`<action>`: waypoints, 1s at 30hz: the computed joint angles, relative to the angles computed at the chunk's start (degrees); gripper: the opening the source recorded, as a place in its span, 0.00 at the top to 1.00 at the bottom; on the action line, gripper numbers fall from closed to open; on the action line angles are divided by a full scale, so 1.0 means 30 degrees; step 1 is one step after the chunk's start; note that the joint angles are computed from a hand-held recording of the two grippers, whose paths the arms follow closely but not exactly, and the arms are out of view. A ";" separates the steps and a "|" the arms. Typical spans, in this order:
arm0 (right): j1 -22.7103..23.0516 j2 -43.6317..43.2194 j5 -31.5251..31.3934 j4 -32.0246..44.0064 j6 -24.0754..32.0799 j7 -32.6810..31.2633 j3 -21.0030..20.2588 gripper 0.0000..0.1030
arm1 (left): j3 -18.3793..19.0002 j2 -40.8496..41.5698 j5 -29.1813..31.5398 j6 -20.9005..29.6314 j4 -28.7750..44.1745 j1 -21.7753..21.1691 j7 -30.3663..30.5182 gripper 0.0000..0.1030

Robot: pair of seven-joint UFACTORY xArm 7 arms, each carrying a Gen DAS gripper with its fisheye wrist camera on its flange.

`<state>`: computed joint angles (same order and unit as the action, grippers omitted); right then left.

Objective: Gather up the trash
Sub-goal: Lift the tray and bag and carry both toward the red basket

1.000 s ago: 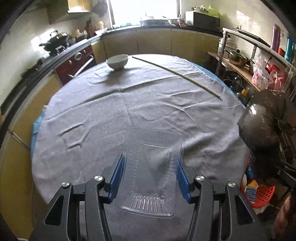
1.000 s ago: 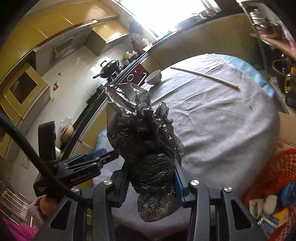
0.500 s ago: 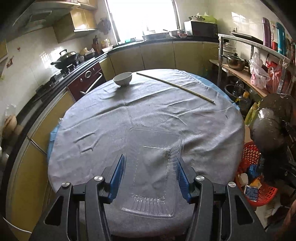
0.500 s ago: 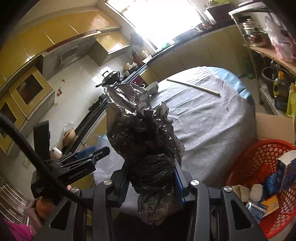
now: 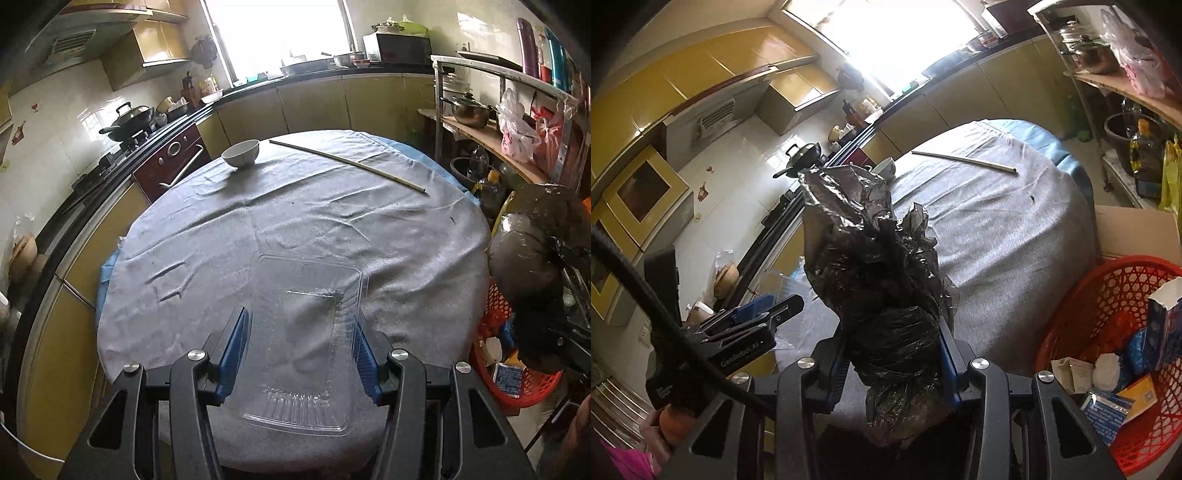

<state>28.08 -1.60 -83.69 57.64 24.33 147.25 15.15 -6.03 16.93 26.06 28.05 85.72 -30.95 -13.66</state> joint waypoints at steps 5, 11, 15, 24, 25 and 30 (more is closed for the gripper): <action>-0.0038 -0.0113 -0.0352 -0.0208 -0.0064 0.0688 -0.0008 0.56 | -0.0050 -0.0174 0.0283 -0.0044 -0.0268 -0.0147 -0.0061 0.45; -0.0047 -0.0154 -0.0097 -0.0198 0.0027 0.0451 0.0049 0.55 | -0.0030 -0.0330 0.0706 -0.0192 -0.0519 -0.0259 -0.0206 0.44; -0.0090 -0.0088 -0.0223 -0.0162 -0.0127 0.0507 0.0011 0.55 | -0.0061 -0.0305 0.0698 -0.0160 -0.0481 -0.0247 -0.0270 0.44; -0.0012 0.0266 0.0133 0.0198 -0.0217 -0.0214 -0.0085 0.55 | -0.0019 -0.0490 0.1050 -0.0396 -0.0753 -0.0246 -0.0655 0.44; 0.0014 0.0306 0.0143 0.0236 -0.0187 -0.0271 -0.0091 0.55 | -0.0023 -0.0510 0.1078 -0.0416 -0.0784 -0.0240 -0.0675 0.44; 0.0064 0.0408 0.0180 0.0277 -0.0247 -0.0488 -0.0187 0.55 | -0.0096 -0.0574 0.1053 -0.0484 -0.0928 -0.0183 -0.0602 0.44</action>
<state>28.27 -0.37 -83.15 58.47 23.59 145.79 14.59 -6.32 15.21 29.22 26.60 82.94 -31.49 -15.47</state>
